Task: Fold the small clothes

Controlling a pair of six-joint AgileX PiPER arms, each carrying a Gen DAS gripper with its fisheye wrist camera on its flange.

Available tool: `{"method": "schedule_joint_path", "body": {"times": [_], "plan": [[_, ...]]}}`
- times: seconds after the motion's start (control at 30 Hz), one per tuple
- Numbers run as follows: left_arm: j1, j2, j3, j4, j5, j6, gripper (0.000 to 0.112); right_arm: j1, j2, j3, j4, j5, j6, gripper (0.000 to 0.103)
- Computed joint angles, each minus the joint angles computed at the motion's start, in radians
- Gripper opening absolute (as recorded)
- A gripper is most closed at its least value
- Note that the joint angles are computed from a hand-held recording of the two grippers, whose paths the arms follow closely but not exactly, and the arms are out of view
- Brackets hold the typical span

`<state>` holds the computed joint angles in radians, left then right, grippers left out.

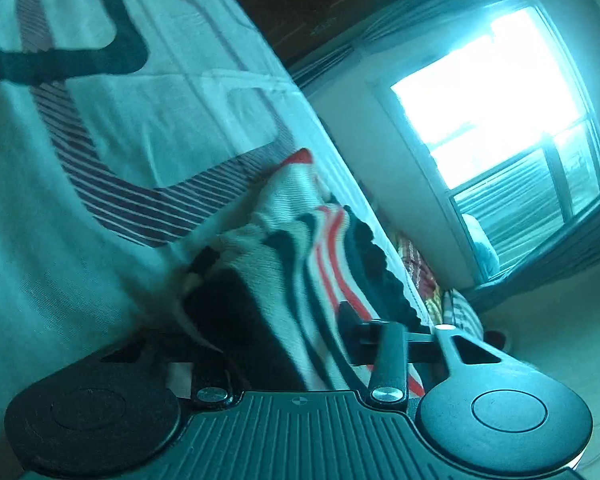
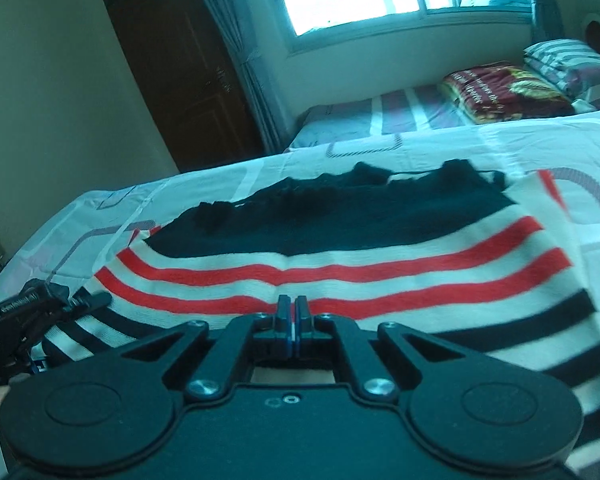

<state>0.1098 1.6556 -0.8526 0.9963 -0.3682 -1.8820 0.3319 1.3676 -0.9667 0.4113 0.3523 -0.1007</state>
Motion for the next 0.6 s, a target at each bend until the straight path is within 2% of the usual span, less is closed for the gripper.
{"method": "schedule_joint_path", "body": {"times": [0.1,0.17,0.23,0.33,0.37,0.47,0.57,0.6], "plan": [[0.033,0.017,0.009,0.011,-0.054,-0.017,0.027,0.0,0.03,-0.018,0.033,0.011,-0.033,0.003],[0.044,0.023,0.016,0.008,-0.076,0.008,0.025,0.011,0.055,-0.032,-0.024,0.029,0.018,0.003],[0.052,0.024,0.02,0.003,-0.097,0.018,0.021,0.011,0.062,-0.022,-0.015,0.02,0.006,0.0],[0.094,0.011,0.08,-0.077,-0.211,0.09,0.017,0.015,0.068,-0.029,-0.045,0.025,0.023,0.0],[0.096,0.003,0.089,-0.084,-0.215,0.103,0.017,0.016,0.069,-0.037,-0.059,0.035,0.035,0.0],[0.078,0.016,0.065,-0.045,-0.146,0.067,0.017,0.005,0.07,-0.043,-0.039,0.051,0.002,0.0],[0.069,0.017,0.063,-0.054,-0.132,0.085,0.017,-0.001,0.07,-0.064,-0.049,0.079,0.016,0.0],[0.064,0.017,0.059,-0.055,-0.123,0.087,0.017,-0.007,0.059,-0.059,-0.017,0.074,-0.009,0.005]]}}
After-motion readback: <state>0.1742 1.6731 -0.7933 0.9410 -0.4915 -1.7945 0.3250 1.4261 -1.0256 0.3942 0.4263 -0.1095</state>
